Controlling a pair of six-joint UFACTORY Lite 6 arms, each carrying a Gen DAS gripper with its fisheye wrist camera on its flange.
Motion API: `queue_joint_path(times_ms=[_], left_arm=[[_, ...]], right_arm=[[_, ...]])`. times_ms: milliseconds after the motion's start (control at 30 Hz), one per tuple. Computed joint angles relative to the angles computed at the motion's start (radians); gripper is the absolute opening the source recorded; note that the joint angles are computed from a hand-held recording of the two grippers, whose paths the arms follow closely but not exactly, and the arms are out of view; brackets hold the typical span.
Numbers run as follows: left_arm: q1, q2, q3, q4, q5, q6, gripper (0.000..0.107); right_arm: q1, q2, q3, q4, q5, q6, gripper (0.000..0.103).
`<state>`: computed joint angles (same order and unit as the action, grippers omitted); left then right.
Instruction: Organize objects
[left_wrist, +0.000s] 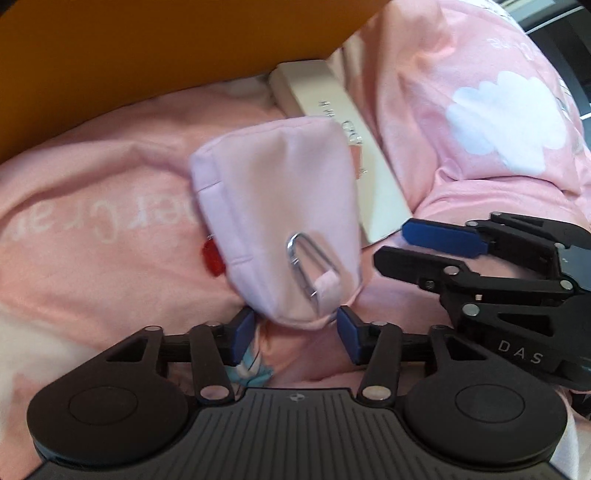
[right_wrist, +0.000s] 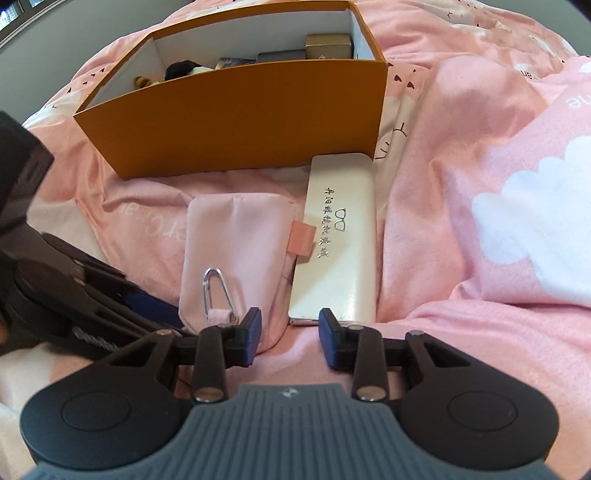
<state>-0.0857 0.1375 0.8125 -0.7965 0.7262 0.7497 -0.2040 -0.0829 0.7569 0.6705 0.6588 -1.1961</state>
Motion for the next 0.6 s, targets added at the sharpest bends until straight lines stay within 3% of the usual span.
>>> queue_joint_path(times_ms=[100, 233, 600], left_arm=[[0.016, 0.006, -0.005, -0.025, 0.001, 0.033, 0.048], [0.022, -0.061, -0.026, -0.038, -0.016, 0.038, 0.03], [0.171, -0.21, -0.037, -0.151, 0.085, 0.123, 0.025]], right_arm=[[-0.019, 0.022, 0.016, 0.007, 0.012, 0.001, 0.036], [-0.025, 0.017, 0.021, 0.01, 0.015, 0.003, 0.036], [-0.036, -0.034, -0.001, 0.038, 0.087, -0.095, 0.045]])
